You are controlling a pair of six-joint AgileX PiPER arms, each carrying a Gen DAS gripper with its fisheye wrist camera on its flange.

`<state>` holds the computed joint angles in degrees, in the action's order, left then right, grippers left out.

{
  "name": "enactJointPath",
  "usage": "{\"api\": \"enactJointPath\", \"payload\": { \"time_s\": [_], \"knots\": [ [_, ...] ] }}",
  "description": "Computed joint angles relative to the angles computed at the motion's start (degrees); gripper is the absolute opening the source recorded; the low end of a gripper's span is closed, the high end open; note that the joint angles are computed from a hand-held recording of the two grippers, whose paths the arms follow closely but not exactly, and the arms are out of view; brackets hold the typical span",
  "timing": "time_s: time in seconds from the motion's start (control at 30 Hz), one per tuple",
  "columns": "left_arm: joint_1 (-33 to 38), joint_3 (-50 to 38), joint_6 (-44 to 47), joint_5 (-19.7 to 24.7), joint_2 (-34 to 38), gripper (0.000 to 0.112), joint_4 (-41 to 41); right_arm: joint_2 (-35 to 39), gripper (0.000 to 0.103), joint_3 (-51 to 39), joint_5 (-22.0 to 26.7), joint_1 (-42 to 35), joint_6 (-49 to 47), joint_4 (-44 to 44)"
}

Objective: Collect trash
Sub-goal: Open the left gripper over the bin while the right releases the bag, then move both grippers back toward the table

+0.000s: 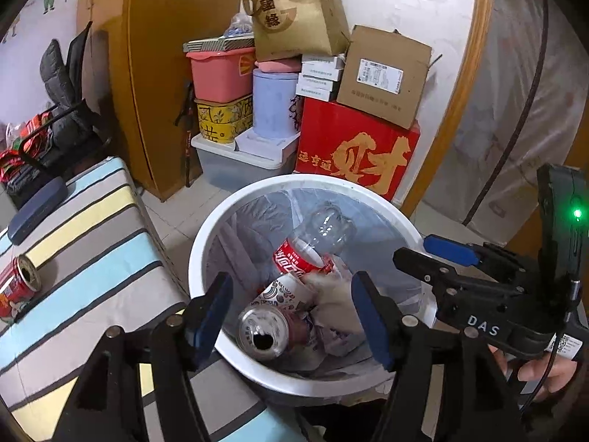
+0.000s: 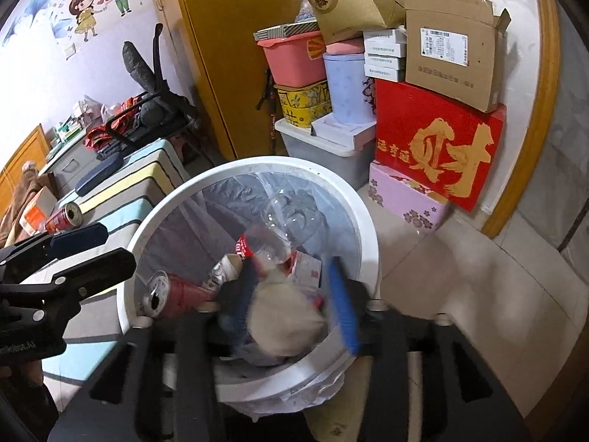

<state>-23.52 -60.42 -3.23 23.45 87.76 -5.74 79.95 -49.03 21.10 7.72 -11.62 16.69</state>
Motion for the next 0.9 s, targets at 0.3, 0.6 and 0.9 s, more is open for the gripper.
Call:
{"api": "enactJointPath", "payload": {
  "time_s": [0.3,0.6,0.9],
  "knots": [
    [2.5,4.3,0.8,-0.8,-4.8,0.069,-1.4,-1.7,0.052,0.3,-0.4,1.9,3.6,-2.4],
    [7.9,9.1,5.3,-0.9,-10.8,0.069,-5.5,-2.7,0.052,0.3,-1.5,5.8,8.7,-5.5],
    [14.5,14.4,5.9,-1.9,-18.5,0.069,-3.4,-1.9,0.052,-0.6,-2.5,12.0,12.9,-8.4]
  ]
}}
